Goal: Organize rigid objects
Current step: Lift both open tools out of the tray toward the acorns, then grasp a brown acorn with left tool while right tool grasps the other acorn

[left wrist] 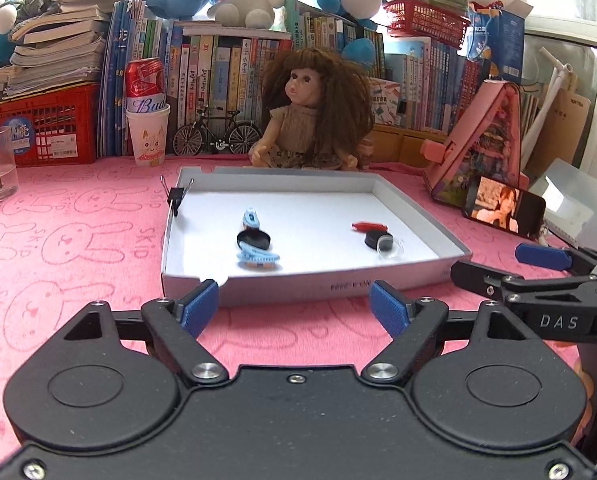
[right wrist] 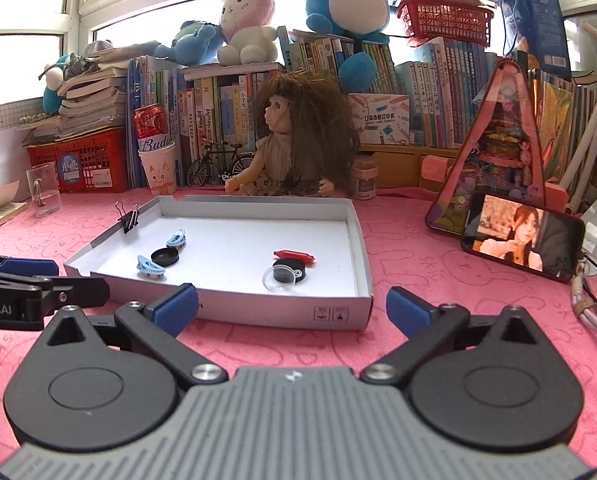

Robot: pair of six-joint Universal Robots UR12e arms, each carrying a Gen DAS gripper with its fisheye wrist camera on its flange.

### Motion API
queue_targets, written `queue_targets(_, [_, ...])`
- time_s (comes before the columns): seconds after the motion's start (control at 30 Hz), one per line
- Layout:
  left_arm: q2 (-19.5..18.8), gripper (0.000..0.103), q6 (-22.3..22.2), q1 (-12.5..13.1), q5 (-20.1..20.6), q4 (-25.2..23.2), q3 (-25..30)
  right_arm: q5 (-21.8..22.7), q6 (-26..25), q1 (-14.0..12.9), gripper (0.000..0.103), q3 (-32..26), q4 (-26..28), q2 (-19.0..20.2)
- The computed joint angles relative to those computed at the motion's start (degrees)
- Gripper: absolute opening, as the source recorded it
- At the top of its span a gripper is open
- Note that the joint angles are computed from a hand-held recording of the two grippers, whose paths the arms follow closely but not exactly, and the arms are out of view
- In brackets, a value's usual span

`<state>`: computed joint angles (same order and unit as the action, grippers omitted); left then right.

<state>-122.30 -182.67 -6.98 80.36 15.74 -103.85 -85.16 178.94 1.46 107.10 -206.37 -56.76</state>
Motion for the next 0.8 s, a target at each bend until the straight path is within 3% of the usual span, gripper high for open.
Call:
queue_targets(0.13, [0.89,0.08,0.52,0.34,-0.69,0.77,-2.23,-1.24,-0.46,0.09,0.103,1.6,-1.41,-0.3])
queue_targets(0.5, [2.91,0.051,1.17,1.54,-5.12,-1.6,-6.05,-3.97,0.52,-0.09,0.103,4.8,-1.88,-0.51])
queue_targets(0.8, [2.93,0.04,0.26,1.37,-6.27,-3.4,-6.38,-2.88,-0.75,-0.66,0.103,6.11,-2.21,-0.81])
